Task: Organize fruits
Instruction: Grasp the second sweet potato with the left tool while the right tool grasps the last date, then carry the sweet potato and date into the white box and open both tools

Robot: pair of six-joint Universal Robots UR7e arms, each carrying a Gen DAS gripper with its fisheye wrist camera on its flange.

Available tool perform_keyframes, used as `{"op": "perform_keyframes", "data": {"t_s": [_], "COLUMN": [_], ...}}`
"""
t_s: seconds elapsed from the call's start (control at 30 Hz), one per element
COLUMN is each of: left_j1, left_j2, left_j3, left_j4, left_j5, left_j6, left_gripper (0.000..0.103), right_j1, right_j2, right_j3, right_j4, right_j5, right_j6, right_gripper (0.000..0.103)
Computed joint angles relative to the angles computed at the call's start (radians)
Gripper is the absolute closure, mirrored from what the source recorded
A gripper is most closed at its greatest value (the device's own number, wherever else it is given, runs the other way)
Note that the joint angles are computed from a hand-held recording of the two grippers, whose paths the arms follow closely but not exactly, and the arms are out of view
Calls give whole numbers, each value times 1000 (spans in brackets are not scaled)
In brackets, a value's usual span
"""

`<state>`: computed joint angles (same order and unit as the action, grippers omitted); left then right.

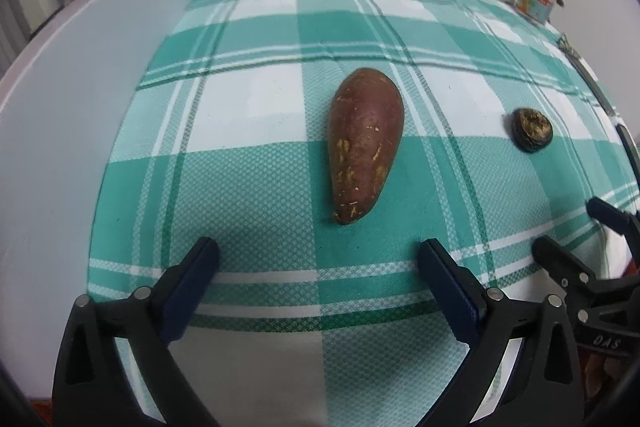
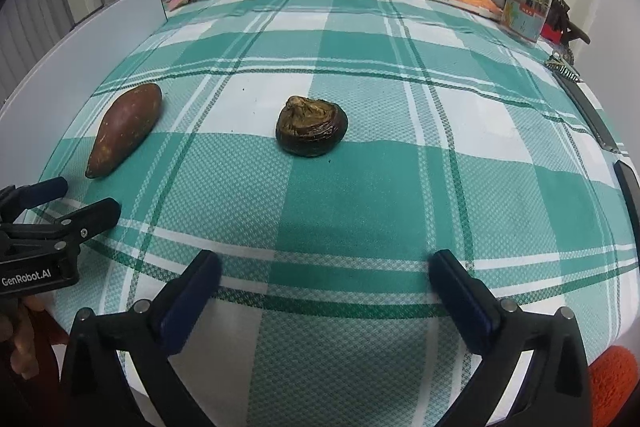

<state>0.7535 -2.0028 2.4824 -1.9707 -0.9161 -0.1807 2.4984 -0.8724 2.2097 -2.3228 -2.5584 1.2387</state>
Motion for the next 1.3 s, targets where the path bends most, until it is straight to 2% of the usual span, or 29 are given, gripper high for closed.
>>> {"op": "perform_keyframes", "data": {"t_s": [0.03,0.1,0.13,0.2,0.27,0.33,0.37,0.43,0.5,0.53,0.57,0.63,0.67,0.77,0.83,1.03,1.2,1.3], "left_j1": [21,89,117,130,144,135,130,130,134,142,147,153,157,143,141,140,147,159], "left_j2": [46,130,159,229,317,374,407,443,469,478,486,497,500,485,480,432,332,274], "left_j3": [-48,-156,-203,-287,-373,-409,-427,-441,-450,-452,-451,-449,-442,-420,-416,-400,-441,-536], "left_j4": [52,109,112,151,205,234,249,260,274,275,278,299,303,270,254,247,282,324], "left_j5": [-29,-144,-198,-237,-285,-280,-272,-259,-268,-282,-290,-285,-285,-267,-257,-252,-334,-425], "left_j6": [11,76,104,108,91,52,39,16,-32,-47,-61,-82,-91,-94,-97,-64,-54,-73], "left_gripper": [3,4,5,5,5,5,5,5,7,13,27,41,43,46,61,61,61,61], "right_j1": [-11,-64,-99,-140,-177,-238,-274,-313,-334,-339,-339,-334,-327,-318,-312,-284,-223,-173], "right_j2": [-12,-62,-103,-167,-202,-224,-230,-220,-195,-182,-170,-137,-119,-84,-65,-83,-110,-91], "right_j3": [-7,-30,-25,3,-21,-57,-72,-101,-142,-162,-178,-219,-240,-273,-292,-270,-310,-387], "right_j4": [15,50,11,-119,-111,-77,-76,-45,17,48,74,143,180,262,313,268,284,269], "right_j5": [27,144,215,279,318,394,441,482,493,491,490,479,471,438,411,388,398,407], "right_j6": [-14,-100,-170,-266,-293,-295,-296,-282,-272,-268,-264,-260,-253,-235,-223,-219,-260,-331], "right_gripper": [0,0,2,5,6,18,20,25,30,33,34,37,38,48,62,62,62,62]}}
